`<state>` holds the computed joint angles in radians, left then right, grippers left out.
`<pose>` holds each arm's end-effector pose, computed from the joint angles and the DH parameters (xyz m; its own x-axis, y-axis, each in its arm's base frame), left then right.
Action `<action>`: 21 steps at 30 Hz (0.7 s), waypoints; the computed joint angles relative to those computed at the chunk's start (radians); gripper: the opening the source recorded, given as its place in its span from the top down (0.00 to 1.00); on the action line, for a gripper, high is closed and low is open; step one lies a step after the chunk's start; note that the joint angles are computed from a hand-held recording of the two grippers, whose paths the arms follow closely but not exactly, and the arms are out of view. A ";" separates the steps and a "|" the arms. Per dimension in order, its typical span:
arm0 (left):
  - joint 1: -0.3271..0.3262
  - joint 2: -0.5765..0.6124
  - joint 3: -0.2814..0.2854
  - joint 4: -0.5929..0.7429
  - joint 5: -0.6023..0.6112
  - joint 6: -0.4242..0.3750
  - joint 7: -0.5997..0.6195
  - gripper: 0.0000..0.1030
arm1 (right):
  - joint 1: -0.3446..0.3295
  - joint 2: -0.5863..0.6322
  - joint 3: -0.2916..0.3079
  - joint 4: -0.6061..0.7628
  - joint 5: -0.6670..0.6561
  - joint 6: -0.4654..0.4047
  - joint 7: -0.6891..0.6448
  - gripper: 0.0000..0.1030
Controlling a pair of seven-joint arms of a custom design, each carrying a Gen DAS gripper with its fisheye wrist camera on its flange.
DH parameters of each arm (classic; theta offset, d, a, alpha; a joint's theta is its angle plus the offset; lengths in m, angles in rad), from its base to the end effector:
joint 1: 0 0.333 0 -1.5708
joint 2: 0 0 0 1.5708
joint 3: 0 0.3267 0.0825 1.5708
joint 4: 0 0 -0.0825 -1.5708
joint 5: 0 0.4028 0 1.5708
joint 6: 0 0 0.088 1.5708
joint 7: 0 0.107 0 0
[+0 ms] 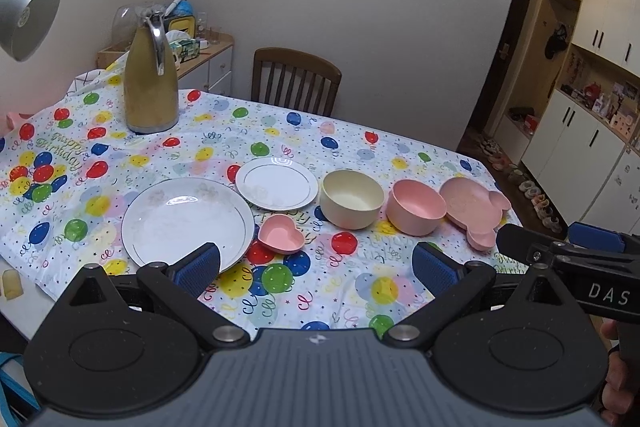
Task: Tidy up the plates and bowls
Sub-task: 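Reach both grippers to the large white plate rim and close them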
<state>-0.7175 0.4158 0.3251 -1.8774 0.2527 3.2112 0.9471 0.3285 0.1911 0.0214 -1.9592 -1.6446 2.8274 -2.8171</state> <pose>0.6253 -0.3148 0.4067 -0.2062 -0.9620 0.1791 -0.6171 -0.0142 -0.7867 0.5758 0.2633 0.4130 -0.0439 -0.9976 -0.0538 -0.5012 0.0686 -0.8626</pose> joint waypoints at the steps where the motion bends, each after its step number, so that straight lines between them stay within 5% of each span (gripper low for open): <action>1: -0.011 0.007 0.018 0.006 -0.007 -0.008 -0.013 0.00 | -0.002 0.014 -0.001 0.016 -0.009 0.012 -0.004 0.00; 7: 0.013 0.061 0.040 0.054 -0.019 -0.046 -0.087 0.00 | -0.012 0.142 -0.020 0.155 0.000 0.129 -0.109 0.00; 12: 0.080 0.113 0.011 0.115 0.003 -0.097 -0.145 0.00 | -0.029 0.286 -0.025 0.290 0.222 0.240 -0.352 0.00; 16: 0.125 0.177 -0.001 0.203 0.030 -0.152 -0.193 0.00 | -0.145 0.412 0.131 0.390 0.539 0.237 -0.761 0.01; 21: 0.206 0.262 -0.054 0.333 0.056 -0.232 -0.220 0.00 | -0.204 0.582 0.267 0.580 0.724 0.159 -1.098 0.02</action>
<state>-0.5116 0.6779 0.2707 -1.5447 0.3089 2.9787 0.7267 0.1243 0.7730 0.2880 -1.3789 -0.9203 2.9862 -3.9148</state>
